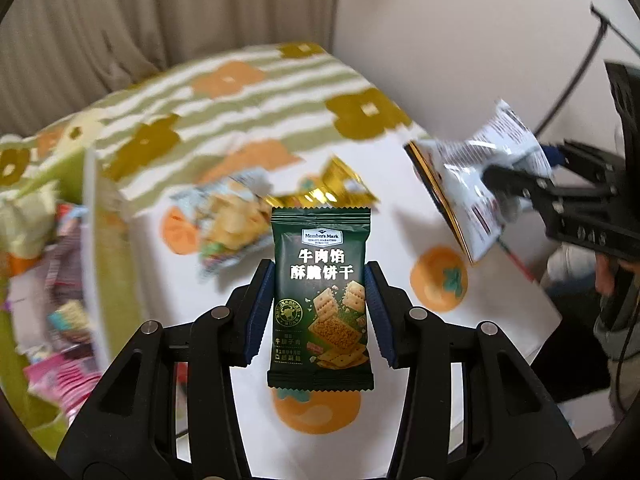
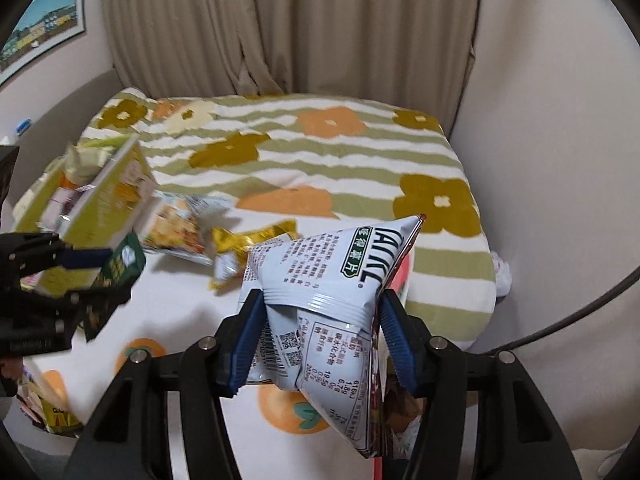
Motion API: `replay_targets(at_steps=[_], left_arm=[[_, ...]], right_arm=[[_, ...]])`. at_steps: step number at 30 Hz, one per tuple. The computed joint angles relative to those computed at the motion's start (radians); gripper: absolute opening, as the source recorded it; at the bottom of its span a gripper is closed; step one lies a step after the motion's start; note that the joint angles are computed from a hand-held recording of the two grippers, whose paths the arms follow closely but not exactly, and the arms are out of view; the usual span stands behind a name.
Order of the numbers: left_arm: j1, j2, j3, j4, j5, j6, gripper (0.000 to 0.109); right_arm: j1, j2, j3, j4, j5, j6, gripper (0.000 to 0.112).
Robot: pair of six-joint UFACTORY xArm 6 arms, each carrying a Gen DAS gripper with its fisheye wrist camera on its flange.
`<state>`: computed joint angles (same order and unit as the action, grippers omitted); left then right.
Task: Organize snacks
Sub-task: 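Carry both packets over the box and open both tools to drop them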
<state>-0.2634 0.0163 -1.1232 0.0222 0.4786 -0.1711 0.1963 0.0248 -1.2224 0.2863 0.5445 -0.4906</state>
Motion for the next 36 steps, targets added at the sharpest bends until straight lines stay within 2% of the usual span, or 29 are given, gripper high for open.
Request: replay_targets(at_steps=[1,6,9,14,19,24,27,30,32,33,34,36], left_arm=[[0.005,-0.015,0.004,0.023,0.004,-0.026,0.041],[0.054,-0.137,0.040,0.163,0.063,-0.192,0.041],[0.098,-0.216,0.080,0.186,0.090,-0.230,0.041],[0.204,-0.329,0.161,0.223,0.125,-0.245,0.041],[0.332,-0.388,0.221,0.154,0.129,-0.158,0.041],[0.467,-0.378,0.258,0.063,0.128,-0.044,0.041],[0.522,-0.363,0.280,0.053,0.122,0.019,0.042],[0.563,-0.348,0.299,-0.039,0.107,0.156,0.043],[0.576,-0.336,0.303,-0.065,0.118,0.212,0.058],[0.584,-0.333,0.310,-0.062,0.120,0.233,0.084],[0.589,-0.337,0.319,-0.059,0.111,0.246,0.103],[0.603,-0.359,0.355,-0.095,0.072,0.305,0.103]], right_arm=[[0.006,-0.011,-0.002,0.014,0.002,-0.016,0.053],[0.052,-0.043,-0.042,0.134,0.028,-0.126,0.053],[0.093,-0.042,-0.079,0.215,0.058,-0.180,0.053],[0.188,-0.010,-0.144,0.269,0.082,-0.184,0.053],[0.292,0.043,-0.214,0.264,0.098,-0.135,0.053],[0.400,0.157,-0.332,0.244,0.106,-0.034,0.053],[0.447,0.226,-0.402,0.226,0.116,0.010,0.053],[0.490,0.308,-0.491,0.159,0.135,0.079,0.053],[0.504,0.341,-0.527,0.119,0.147,0.114,0.053],[0.508,0.356,-0.544,0.101,0.152,0.131,0.053],[0.511,0.370,-0.558,0.087,0.156,0.147,0.053],[0.516,0.402,-0.595,0.064,0.170,0.183,0.053]])
